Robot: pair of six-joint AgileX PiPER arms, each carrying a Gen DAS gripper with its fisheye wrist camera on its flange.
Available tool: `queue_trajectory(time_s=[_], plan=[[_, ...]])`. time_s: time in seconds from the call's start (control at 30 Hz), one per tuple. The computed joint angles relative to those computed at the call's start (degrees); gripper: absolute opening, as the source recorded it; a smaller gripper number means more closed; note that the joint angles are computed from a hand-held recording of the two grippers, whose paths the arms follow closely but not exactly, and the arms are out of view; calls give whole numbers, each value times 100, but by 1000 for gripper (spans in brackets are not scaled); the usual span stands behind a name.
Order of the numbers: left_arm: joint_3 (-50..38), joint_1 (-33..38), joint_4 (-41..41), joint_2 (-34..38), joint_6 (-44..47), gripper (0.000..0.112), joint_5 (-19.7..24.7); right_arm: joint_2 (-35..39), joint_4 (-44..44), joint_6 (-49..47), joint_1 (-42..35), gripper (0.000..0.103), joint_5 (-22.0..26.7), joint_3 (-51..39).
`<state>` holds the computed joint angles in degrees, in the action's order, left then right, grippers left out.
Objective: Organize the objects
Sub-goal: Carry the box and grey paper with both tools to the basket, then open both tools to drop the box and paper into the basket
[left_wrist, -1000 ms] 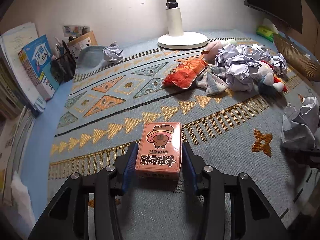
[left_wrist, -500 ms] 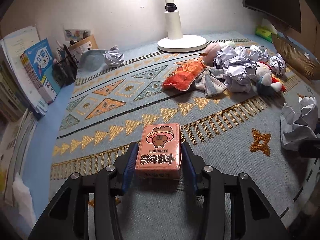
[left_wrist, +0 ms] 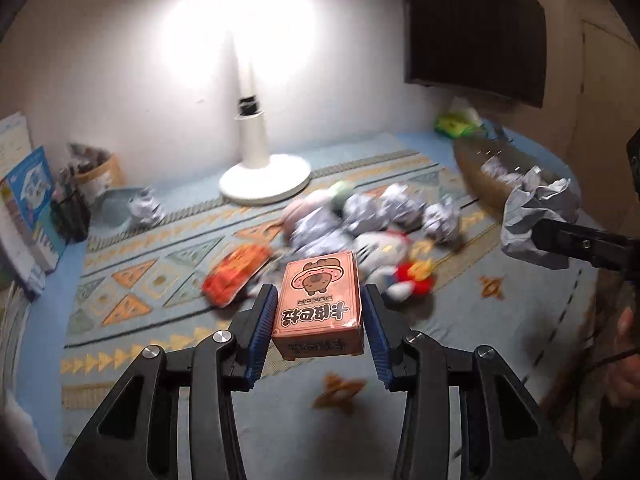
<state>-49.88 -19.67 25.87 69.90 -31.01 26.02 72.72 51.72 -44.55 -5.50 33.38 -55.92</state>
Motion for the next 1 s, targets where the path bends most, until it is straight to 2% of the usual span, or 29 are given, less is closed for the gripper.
queue_trajectory(time_s=[0.07, 0.13, 0.17, 0.27, 0.33, 0.4, 0.47, 0.5, 0.53, 0.6, 0.7, 0.77, 0.87, 0.93, 1.0], plan=[[-690, -471, 45, 511, 36, 40, -120, 165, -308, 416, -669, 59, 141, -532], [-1621, -943, 308, 1239, -118, 40, 33, 484, -414, 813, -1224, 59, 377, -1090], [-2128, -1070, 121, 1630, 86, 40, 60, 627, -605, 1142, -1360, 59, 386, -1312], [-3672, -1300, -447, 2795, 560, 40, 315, 1080, -1300, 2083, -1475, 59, 415, -1845], [-4573, -1299, -1153, 3459, 1084, 40, 493, 1402, -1234, 2124, -1531, 60, 634, -2120], [-5335, -1308, -1541, 4032, 1321, 40, 703, 1665, -1255, 2272, -1481, 68, 818, -2364], [-6012, -1344, -1788, 4508, 1539, 42, 944, 1897, -1346, 2342, -1494, 69, 1010, -2594], [-6366, -1342, -2052, 4726, 1787, 54, 1109, 1955, -1325, 2257, -1513, 69, 1056, -2638], [-6637, -1345, -2169, 4888, 1871, 71, 1252, 1966, -1251, 2129, -1597, 69, 1055, -2607], [-6556, -1403, -1956, 4854, 1687, 82, 1090, 1935, -1100, 1969, -1667, 69, 986, -2461], [-6222, -1412, -1737, 4632, 1588, 82, 1006, 1800, -889, 1710, -1707, 69, 1028, -2276], [-5678, -1334, -1614, 4291, 1456, 82, 789, 1647, -892, 1603, -1602, 69, 921, -2102], [-4650, -1141, -1549, 3598, 1164, 82, 361, 1401, -593, 1213, -1423, 69, 1006, -1872], [-3905, -1016, -1132, 3061, 632, 82, 80, 1202, -428, 1001, -1162, 69, 985, -1672], [-3128, -934, -115, 2459, -440, 82, -52, 987, -250, 779, -759, 70, 889, -1422]])
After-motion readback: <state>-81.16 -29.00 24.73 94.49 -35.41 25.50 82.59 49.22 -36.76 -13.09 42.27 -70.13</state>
